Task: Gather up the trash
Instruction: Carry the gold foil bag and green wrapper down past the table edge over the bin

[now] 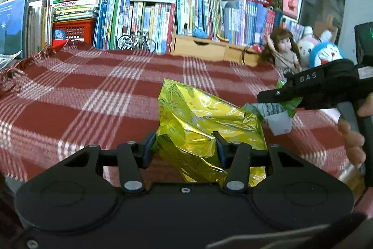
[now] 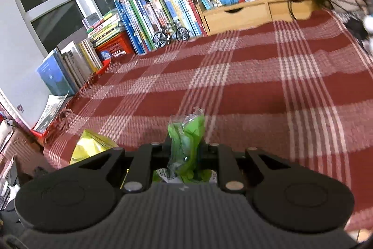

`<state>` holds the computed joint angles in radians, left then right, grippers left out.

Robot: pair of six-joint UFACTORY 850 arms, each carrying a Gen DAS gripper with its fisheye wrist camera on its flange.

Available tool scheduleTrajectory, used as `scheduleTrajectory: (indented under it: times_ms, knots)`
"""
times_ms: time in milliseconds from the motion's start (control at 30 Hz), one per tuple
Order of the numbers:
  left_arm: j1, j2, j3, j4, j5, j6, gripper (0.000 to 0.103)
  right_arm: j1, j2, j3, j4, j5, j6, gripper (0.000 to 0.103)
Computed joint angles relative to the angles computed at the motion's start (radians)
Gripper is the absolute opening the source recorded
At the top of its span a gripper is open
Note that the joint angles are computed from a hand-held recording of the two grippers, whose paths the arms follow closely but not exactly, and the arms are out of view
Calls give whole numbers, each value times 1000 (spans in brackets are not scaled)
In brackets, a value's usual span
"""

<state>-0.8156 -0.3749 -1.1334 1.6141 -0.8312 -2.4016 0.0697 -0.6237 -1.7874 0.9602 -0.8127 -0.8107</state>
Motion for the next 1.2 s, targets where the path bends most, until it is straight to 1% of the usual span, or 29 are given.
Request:
scheduleTrajectory:
  times_ms: [167, 400, 567, 700, 867, 967, 1200]
  knots:
    - [-70, 23, 50, -53, -28, -11, 48, -23, 113, 168, 46, 11, -80, 21]
    - [-141, 52, 106, -105, -41, 12, 48, -44, 218, 331, 68, 21, -164, 21]
    - [-160, 30, 118, -161, 4, 46, 48, -44, 269, 427, 63, 41, -211, 21]
    - [-153, 10, 132, -202, 84, 39, 48, -34, 291, 495, 43, 67, -239, 22]
    - [-128, -40, 122, -260, 150, 85, 48, -18, 300, 577, 55, 113, -279, 22]
    - [-107, -74, 112, -289, 199, 103, 48, -3, 293, 619, 52, 151, -296, 22]
    - [-66, -146, 68, -360, 272, 194, 48, 16, 256, 660, 20, 202, -270, 22]
